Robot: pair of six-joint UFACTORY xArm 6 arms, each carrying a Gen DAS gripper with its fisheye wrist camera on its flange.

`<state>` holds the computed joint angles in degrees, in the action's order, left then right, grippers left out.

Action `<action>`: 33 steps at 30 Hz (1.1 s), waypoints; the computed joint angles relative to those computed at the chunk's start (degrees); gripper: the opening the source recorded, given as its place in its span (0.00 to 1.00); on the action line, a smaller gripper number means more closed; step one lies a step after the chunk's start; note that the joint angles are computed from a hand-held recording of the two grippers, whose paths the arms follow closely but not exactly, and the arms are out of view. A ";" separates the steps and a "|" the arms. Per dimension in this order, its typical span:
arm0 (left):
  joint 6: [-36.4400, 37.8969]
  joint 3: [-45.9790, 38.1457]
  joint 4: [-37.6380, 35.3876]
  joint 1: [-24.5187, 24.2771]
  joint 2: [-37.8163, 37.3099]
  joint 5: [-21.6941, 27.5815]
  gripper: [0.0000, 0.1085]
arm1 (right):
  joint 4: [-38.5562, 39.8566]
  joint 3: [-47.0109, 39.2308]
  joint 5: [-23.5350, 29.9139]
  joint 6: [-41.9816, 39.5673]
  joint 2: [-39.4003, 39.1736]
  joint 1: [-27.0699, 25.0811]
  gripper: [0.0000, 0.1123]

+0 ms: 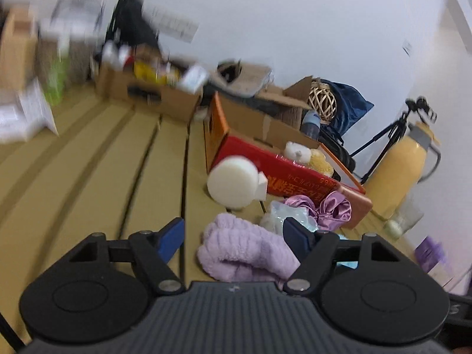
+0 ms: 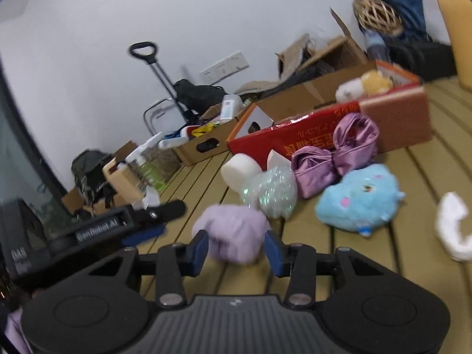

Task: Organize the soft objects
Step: 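Grasp the lilac knit headband with the left tool, then carry the lilac headband into the cardboard box and release it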

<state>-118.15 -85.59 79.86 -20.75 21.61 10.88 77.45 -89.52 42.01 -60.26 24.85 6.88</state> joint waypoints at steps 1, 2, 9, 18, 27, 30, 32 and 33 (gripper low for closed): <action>-4.67 -1.16 3.04 1.24 1.39 -3.22 0.69 | -0.88 -2.36 -0.31 3.35 2.24 0.52 0.37; -9.37 -2.00 6.47 1.99 2.30 -4.92 0.69 | -1.33 -4.02 -0.15 5.08 3.87 0.81 0.37; -23.08 -4.56 16.40 4.76 5.12 -11.79 0.29 | -0.07 -9.86 1.40 7.89 10.35 1.50 0.23; -32.55 5.28 24.69 -0.93 -5.58 -4.60 0.23 | 1.73 -1.01 6.92 1.30 2.25 -0.96 0.16; -28.99 8.19 20.92 -10.11 -10.22 0.71 0.22 | 5.42 15.69 12.71 -9.58 -12.39 -9.22 0.16; -25.09 2.55 18.54 -11.12 -6.37 -0.50 0.22 | 6.03 15.40 12.85 -9.95 -12.91 -11.55 0.15; -22.27 -2.50 16.72 -10.93 -3.06 -1.99 0.22 | 6.82 13.31 12.62 -10.78 -12.03 -12.74 0.15; -19.83 -6.38 15.40 -10.55 -0.67 -3.03 0.22 | 6.79 11.34 13.08 -10.33 -10.84 -13.30 0.15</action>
<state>-137.98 -91.97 95.26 -31.30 20.94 7.85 84.24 -78.18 55.09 -70.59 14.00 -6.41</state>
